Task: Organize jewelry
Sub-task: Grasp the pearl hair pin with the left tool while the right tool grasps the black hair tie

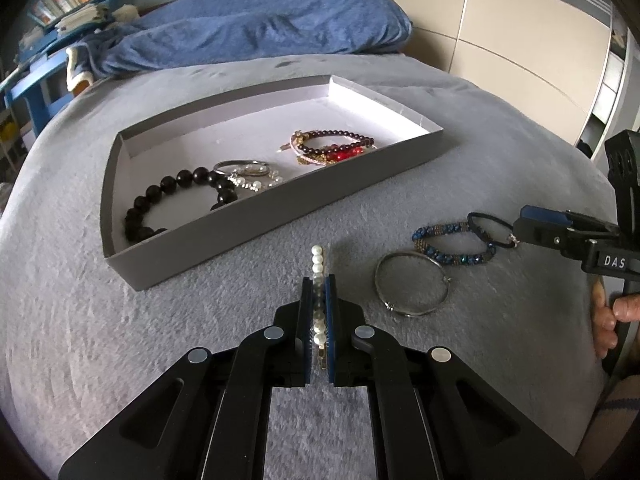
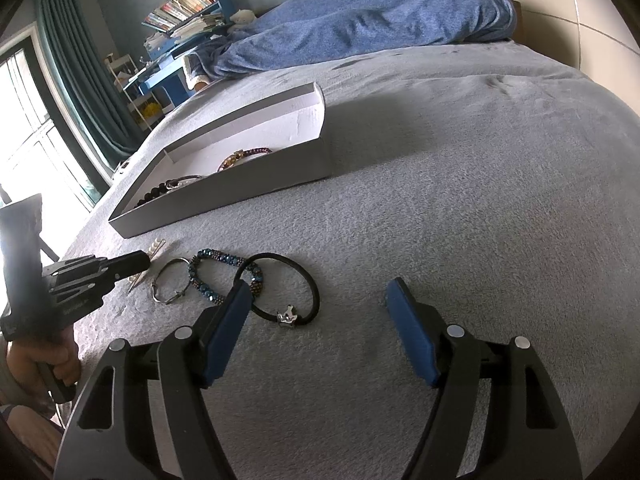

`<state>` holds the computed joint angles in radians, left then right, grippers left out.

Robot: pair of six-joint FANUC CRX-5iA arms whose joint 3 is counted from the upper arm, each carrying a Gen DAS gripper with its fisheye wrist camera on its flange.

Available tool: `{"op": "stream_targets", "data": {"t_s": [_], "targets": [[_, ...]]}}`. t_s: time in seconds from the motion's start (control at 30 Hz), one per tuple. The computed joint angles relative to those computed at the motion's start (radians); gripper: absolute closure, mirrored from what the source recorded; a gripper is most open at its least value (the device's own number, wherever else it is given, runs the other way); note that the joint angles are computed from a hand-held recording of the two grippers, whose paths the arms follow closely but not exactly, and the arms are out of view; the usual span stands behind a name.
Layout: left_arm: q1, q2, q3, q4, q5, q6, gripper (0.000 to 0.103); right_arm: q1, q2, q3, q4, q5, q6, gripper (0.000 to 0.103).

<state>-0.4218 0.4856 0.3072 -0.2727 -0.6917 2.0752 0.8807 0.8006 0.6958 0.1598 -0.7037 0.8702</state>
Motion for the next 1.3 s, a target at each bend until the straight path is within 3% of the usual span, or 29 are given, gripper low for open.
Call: {"op": "stream_targets", "data": {"t_s": [0.43, 0.77, 0.97, 1.17, 1.27, 1.3], "targets": [[-0.001, -0.012, -0.016, -0.004, -0.008, -0.001, 0.097, 0.002, -0.004, -0.002, -0.013, 0.005, 0.014, 0.031], [0.002, 0.004, -0.006, 0.008, -0.025, -0.004, 0.096, 0.011, 0.058, 0.123, -0.034, -0.117, 0.075, 0.031], [0.005, 0.005, -0.009, 0.017, -0.02, -0.01, 0.096, 0.003, 0.024, 0.058, -0.026, -0.053, 0.011, 0.034], [0.002, 0.016, 0.009, 0.008, -0.04, -0.008, 0.095, 0.018, 0.119, 0.217, 0.026, -0.213, 0.031, 0.053], [-0.007, 0.024, 0.028, -0.014, -0.061, 0.001, 0.095, 0.029, 0.128, 0.23, 0.046, -0.232, 0.05, 0.074], [-0.011, 0.025, 0.034, -0.026, -0.068, 0.006, 0.095, 0.031, 0.129, 0.235, 0.045, -0.236, 0.061, 0.087]]}}
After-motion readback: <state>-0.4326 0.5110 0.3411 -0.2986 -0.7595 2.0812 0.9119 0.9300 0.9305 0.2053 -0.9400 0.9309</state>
